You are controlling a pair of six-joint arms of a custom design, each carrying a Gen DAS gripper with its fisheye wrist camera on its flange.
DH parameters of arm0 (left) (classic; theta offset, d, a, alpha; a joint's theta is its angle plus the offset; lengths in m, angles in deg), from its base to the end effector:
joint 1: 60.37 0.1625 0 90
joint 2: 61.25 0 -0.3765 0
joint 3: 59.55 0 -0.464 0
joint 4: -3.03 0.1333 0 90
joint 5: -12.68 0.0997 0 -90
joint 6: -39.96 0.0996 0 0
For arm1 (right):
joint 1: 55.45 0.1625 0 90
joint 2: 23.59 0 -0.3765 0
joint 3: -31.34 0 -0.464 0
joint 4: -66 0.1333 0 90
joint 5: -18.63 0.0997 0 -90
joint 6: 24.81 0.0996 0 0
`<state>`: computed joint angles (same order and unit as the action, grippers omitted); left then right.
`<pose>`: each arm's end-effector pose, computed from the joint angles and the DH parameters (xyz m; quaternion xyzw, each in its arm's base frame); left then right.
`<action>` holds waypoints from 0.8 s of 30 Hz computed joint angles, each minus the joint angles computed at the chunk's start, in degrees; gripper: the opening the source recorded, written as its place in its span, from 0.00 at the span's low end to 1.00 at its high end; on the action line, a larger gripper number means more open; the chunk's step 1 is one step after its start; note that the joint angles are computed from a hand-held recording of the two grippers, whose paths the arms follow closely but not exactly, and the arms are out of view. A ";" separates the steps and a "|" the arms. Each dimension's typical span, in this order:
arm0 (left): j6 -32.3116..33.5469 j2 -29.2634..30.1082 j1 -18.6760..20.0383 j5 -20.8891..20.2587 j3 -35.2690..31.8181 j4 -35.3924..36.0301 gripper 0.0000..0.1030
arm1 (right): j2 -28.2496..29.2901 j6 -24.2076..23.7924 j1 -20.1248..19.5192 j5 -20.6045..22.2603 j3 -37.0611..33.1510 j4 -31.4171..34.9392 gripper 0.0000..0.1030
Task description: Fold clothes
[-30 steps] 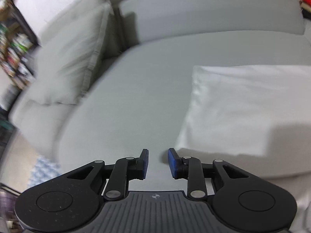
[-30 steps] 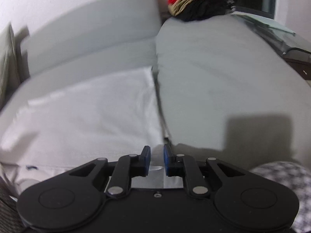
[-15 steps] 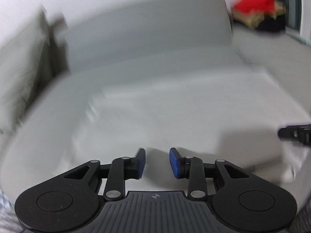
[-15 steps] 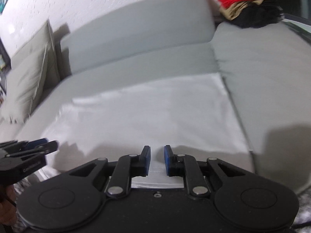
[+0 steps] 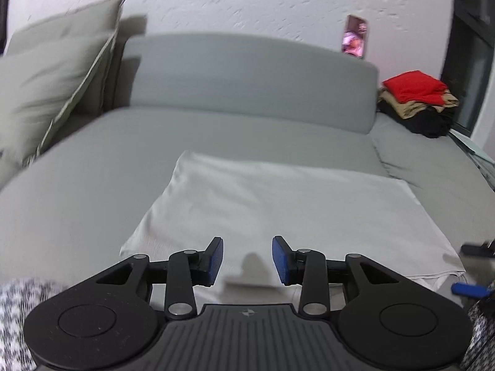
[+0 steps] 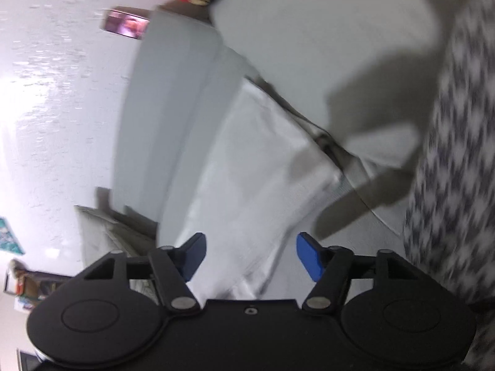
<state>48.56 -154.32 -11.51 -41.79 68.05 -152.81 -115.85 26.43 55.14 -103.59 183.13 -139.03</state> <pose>-0.1780 -0.4943 0.2580 0.3110 0.8666 -0.3290 0.2100 0.1969 -0.2960 0.1732 0.3493 0.7859 -0.5063 0.0635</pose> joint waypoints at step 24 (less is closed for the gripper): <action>-3.60 8.09 6.52 4.55 -16.50 23.03 0.24 | 23.95 -4.32 -4.54 -7.91 -7.52 -32.82 0.27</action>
